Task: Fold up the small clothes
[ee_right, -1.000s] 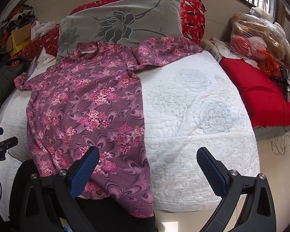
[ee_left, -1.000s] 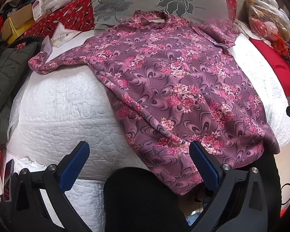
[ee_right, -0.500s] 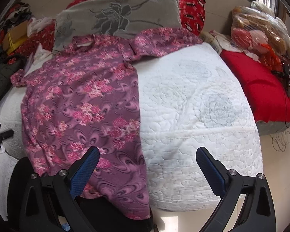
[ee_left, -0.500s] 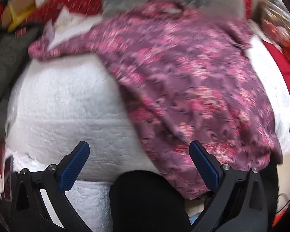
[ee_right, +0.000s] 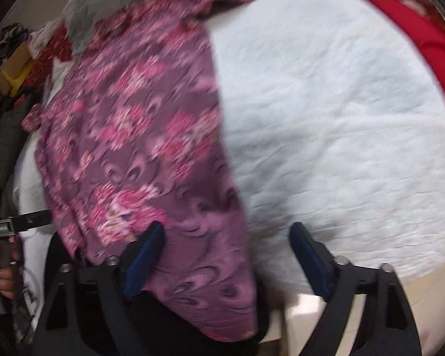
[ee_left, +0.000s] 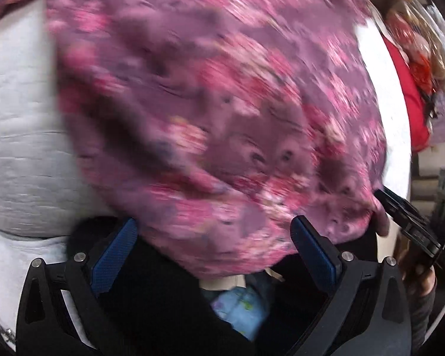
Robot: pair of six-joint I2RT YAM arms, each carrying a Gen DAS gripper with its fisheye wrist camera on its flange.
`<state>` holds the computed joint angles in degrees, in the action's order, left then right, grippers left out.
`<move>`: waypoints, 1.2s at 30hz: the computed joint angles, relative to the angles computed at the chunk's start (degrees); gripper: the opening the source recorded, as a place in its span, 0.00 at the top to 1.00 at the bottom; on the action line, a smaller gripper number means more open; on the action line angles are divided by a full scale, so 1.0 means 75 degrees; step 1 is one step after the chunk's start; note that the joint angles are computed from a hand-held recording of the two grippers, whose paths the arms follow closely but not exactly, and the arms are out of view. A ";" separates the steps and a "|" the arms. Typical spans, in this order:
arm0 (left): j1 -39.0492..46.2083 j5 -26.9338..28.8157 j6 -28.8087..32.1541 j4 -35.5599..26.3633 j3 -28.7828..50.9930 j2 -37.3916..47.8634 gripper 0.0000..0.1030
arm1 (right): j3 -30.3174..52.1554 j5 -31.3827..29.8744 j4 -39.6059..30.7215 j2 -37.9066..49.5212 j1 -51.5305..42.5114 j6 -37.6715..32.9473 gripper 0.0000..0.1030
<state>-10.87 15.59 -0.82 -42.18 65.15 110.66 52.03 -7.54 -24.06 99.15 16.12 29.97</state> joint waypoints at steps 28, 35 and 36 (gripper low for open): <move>0.4979 -0.0109 0.3062 -0.1157 -0.1128 -0.1561 0.98 | -0.2582 -0.0876 0.0172 -0.4036 -0.0349 0.1215 0.98; 0.4812 0.0971 0.2574 -0.1349 0.0030 -0.0873 0.65 | -0.2225 -0.0554 0.0121 -0.3480 -0.0522 0.1228 0.92; 0.4651 0.1085 0.2506 -0.1364 0.0189 -0.0811 0.65 | -0.2089 -0.0510 0.0152 -0.3401 -0.0559 0.1193 0.92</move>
<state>24.01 23.73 17.98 -52.41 66.56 104.58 36.37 -11.36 -22.92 73.65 11.93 38.92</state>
